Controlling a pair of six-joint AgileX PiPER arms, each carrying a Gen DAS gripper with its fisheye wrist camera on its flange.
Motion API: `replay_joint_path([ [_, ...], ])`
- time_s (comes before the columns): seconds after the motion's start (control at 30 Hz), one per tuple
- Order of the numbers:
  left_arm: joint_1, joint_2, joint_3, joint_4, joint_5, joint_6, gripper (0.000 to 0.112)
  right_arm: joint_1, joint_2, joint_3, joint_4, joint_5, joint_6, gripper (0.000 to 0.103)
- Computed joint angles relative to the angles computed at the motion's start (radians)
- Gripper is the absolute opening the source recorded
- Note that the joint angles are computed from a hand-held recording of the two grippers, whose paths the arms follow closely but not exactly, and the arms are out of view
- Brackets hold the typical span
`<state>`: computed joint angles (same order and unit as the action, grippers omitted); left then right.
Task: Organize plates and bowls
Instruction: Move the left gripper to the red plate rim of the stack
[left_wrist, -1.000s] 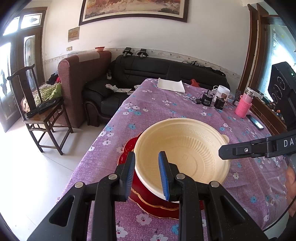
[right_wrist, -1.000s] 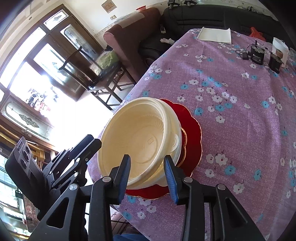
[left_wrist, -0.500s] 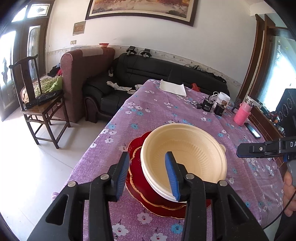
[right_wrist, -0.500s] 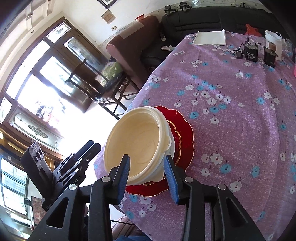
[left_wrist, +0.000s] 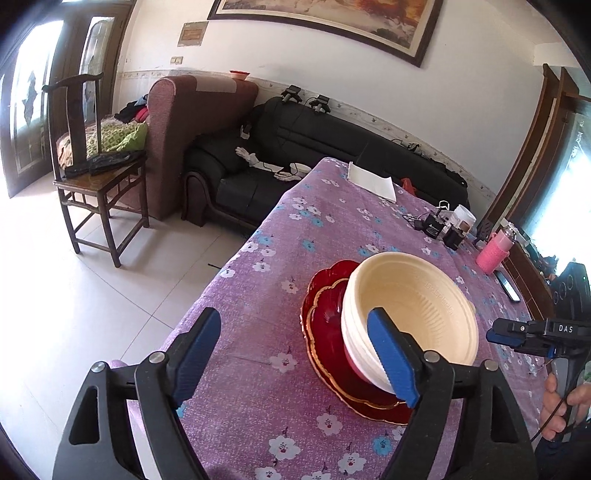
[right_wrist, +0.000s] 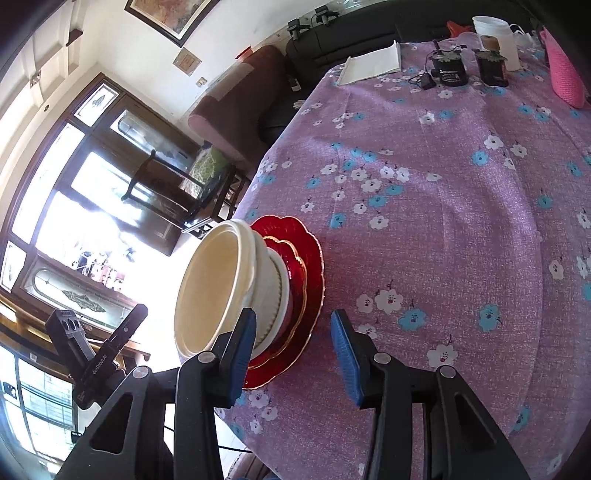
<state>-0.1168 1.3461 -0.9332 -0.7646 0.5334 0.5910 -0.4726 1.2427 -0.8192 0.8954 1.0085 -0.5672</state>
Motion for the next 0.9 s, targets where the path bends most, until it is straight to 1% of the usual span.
replay_joint_path([
  [0.2, 0.053, 0.059, 0.006, -0.123, 0.098, 0.122, 0.081, -0.011, 0.03, 0.053, 0.016, -0.031, -0.051, 0.046],
  [0.37, 0.032, 0.08, 0.009, -0.085, 0.087, 0.138, 0.081, 0.006, 0.045, 0.07, 0.032, -0.057, -0.079, 0.046],
  [0.6, 0.072, 0.113, 0.023, -0.163, 0.108, 0.234, 0.08, 0.047, 0.052, 0.079, 0.031, -0.103, -0.084, 0.046],
  [0.67, 0.075, 0.128, 0.016, -0.179, 0.114, 0.245, 0.071, 0.062, 0.058, 0.086, 0.038, -0.115, -0.091, 0.046],
  [0.77, 0.06, 0.145, 0.008, -0.167, 0.112, 0.242, 0.061, 0.084, 0.064, 0.089, 0.039, -0.134, -0.091, 0.046],
  [0.9, 0.044, 0.156, 0.004, -0.169, 0.108, 0.255, 0.057, 0.101, 0.065, 0.091, 0.033, -0.161, -0.087, 0.046],
])
